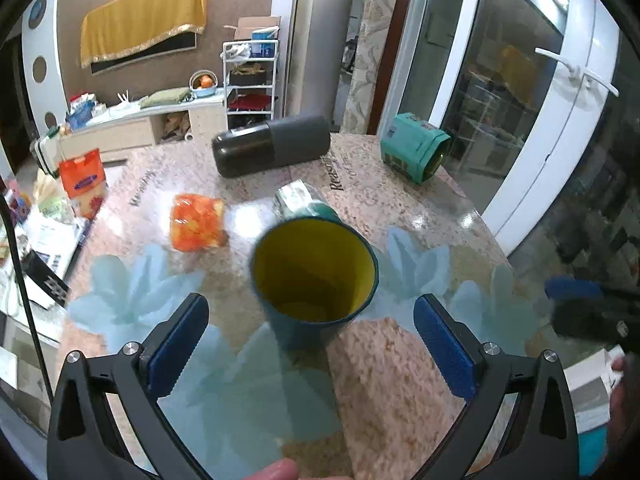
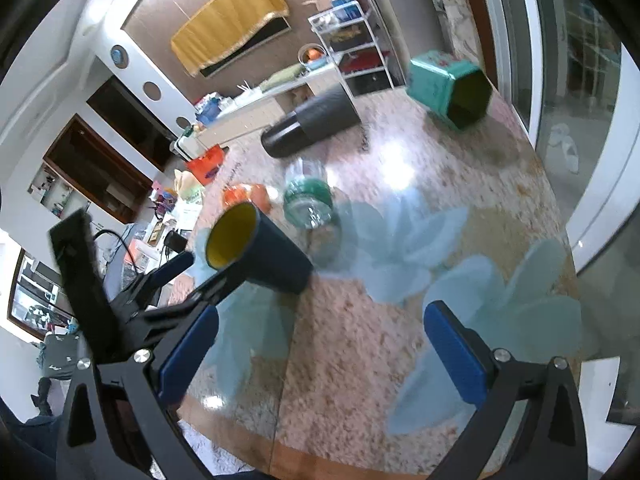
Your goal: Flip cup upright
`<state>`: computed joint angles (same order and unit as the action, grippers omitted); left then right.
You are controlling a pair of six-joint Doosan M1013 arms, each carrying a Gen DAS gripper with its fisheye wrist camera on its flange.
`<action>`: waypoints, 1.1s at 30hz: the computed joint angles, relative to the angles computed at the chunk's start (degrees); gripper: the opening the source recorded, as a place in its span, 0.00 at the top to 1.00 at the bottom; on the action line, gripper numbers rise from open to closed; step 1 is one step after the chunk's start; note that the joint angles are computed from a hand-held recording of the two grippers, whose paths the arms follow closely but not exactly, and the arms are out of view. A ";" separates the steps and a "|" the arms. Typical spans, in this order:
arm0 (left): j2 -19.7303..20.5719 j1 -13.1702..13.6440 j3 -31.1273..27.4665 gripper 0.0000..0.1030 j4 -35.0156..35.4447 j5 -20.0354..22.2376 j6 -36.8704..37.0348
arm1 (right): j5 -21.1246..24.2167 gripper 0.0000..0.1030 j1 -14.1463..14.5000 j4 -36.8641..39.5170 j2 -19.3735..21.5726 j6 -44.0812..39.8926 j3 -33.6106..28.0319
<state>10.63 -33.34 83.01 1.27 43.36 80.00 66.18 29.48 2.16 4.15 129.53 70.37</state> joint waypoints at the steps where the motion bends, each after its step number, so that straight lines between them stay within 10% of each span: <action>1: -0.11 0.21 -0.52 0.00 -0.22 0.83 0.69 | 0.16 0.00 0.16 -0.59 0.29 0.16 -0.56; 18: 4.86 8.01 -17.54 0.00 -14.78 17.22 20.36 | 24.58 0.00 7.02 -22.42 16.30 -2.14 -30.94; 33: 4.59 10.80 -16.89 0.00 -17.37 20.76 25.83 | 31.76 0.00 9.82 -26.75 19.47 2.87 -34.53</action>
<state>15.22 -22.54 66.11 -16.10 64.12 105.83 97.94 39.31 -24.59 23.62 132.40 35.84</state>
